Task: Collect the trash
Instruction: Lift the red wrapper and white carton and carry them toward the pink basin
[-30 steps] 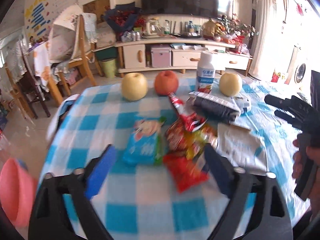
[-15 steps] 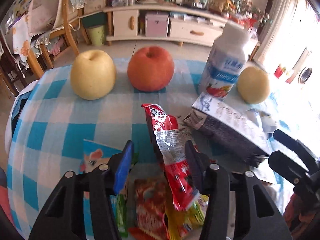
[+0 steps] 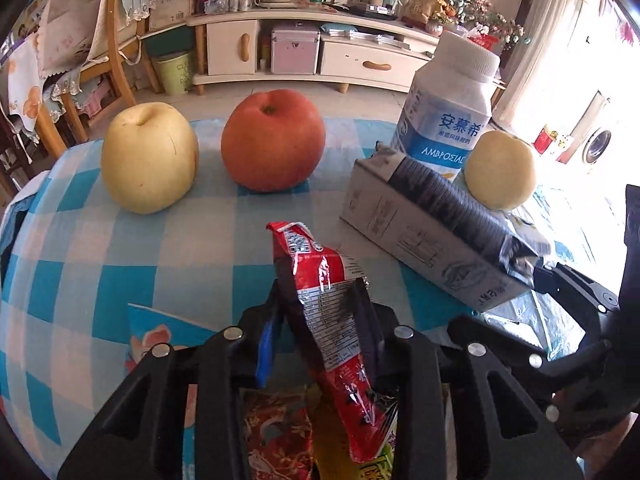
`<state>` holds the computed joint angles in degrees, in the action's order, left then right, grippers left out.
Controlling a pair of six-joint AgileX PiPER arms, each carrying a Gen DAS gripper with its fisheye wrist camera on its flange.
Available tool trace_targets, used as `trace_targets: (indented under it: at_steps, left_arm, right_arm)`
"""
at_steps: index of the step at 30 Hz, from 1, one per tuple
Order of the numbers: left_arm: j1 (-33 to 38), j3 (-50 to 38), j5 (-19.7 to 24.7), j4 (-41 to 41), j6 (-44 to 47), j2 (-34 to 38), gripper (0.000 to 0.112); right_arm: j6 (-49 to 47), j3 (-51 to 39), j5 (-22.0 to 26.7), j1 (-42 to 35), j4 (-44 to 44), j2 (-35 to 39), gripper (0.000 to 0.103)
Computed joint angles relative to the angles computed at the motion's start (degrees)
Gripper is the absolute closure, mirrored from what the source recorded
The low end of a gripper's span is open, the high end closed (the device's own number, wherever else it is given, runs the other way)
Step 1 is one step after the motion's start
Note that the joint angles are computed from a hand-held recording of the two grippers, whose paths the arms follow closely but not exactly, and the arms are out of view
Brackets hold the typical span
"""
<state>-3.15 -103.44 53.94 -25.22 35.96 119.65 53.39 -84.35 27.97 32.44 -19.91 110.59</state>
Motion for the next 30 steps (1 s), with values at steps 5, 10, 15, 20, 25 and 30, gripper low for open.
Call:
trace_targets:
  at_steps: [5, 10, 15, 20, 25, 30]
  left_arm:
    - [-0.03, 4.26, -3.61, -1.79, 0.32, -2.01, 0.086]
    - [1.0, 7.48, -5.43, -4.12, 1.04, -3.81, 0.09]
    - [3.09, 10.21, -5.43, -6.82, 2.81, -5.58, 0.092]
    - [6.46, 12.77, -3.93, -10.47, 6.72, -7.85, 0.094]
    - [11.25, 16.21, -1.39, -14.94, 11.98, -10.75, 0.094]
    - [17.41, 18.64, 3.08, -19.48, 17.31, -13.25, 0.095]
  right_arm:
    - [5.03, -1.46, 2.56, 1.13, -5.75, 0.75, 0.036]
    - [6.2, -0.76, 1.85, 1.31, -7.02, 0.68, 0.065]
    - [8.03, -0.72, 1.69, 2.81, -8.98, 0.19, 0.071]
    - [11.07, -0.6, 2.51, 4.38, -11.25, -0.59, 0.072]
    - [17.96, 1.41, 1.69, 6.6, -16.69, -3.89, 0.072]
    - [22.23, 2.75, 1.37, 9.4, -19.02, -6.67, 0.072]
